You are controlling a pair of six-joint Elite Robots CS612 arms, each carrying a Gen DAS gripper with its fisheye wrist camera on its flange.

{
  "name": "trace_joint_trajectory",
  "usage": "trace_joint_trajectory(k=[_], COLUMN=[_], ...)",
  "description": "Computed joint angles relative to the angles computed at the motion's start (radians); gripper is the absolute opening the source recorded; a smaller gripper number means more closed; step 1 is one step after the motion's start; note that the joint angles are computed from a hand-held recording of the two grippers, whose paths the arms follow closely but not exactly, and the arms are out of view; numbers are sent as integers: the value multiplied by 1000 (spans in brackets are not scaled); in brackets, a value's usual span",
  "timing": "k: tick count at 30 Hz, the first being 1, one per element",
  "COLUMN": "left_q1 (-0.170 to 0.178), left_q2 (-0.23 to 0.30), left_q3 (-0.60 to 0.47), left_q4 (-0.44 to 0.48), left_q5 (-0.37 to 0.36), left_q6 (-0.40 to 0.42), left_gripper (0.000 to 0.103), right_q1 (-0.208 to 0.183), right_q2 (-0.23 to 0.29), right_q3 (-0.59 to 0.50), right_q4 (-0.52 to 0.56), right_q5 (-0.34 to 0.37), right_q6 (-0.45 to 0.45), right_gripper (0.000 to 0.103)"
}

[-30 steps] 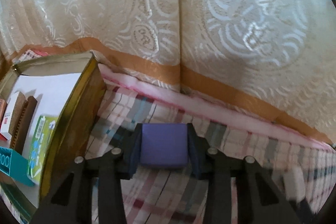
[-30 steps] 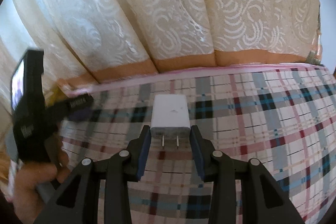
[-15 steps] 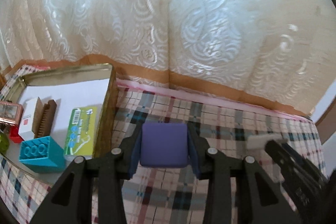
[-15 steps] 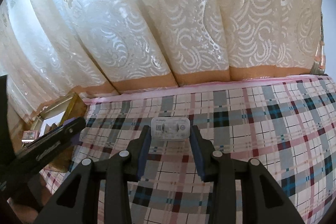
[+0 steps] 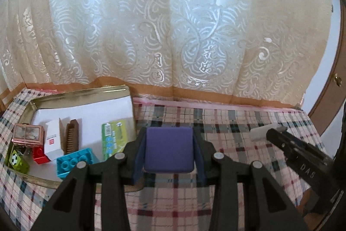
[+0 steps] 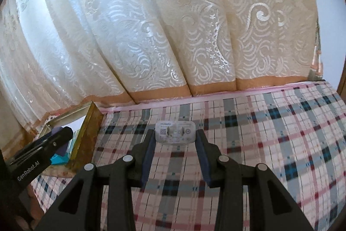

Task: Organize rigid objects
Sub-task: 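Carry the purple cube and white charger over the gold tray with both tools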

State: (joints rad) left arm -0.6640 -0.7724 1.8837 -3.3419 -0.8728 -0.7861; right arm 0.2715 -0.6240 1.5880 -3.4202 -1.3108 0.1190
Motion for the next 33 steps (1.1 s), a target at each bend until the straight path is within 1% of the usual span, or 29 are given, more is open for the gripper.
trace_joint_trajectory(k=[3, 7, 9, 14, 16, 18, 22, 25, 30, 33], left_q1=[2, -2, -3, 8, 13, 13, 35, 45, 63, 70], left_q2=[-10, -22, -29, -46, -52, -56, -57, -55, -52, -51], left_q3=[33, 74, 95, 149, 168, 182, 208, 222, 240, 249], left_q4=[-44, -75, -95, -134, -128, -111, -150, -153, -180, -192], left_q5=[-15, 27, 45, 60, 82, 123, 110, 136, 131, 133], left_q6=[11, 22, 28, 15, 4, -7, -9, -15, -16, -22], left_gripper=[39, 39, 39, 39, 39, 39, 39, 39, 39, 39], right_q1=[7, 29, 45, 89, 104, 124, 155, 176, 202, 212], right_q2=[-14, -35, -42, -49, -48, -45, -36, -28, -12, -6], right_q3=[24, 49, 57, 54, 51, 40, 12, -7, -36, -49], right_q4=[-21, -40, -53, -67, -70, -68, -47, -38, -30, -26], right_q5=[-12, -28, -38, -58, -61, -62, -57, -52, -38, -27], right_q6=[26, 19, 13, 2, -1, -9, -21, -32, -41, -39], right_gripper=[40, 40, 40, 40, 41, 40, 41, 41, 41, 41])
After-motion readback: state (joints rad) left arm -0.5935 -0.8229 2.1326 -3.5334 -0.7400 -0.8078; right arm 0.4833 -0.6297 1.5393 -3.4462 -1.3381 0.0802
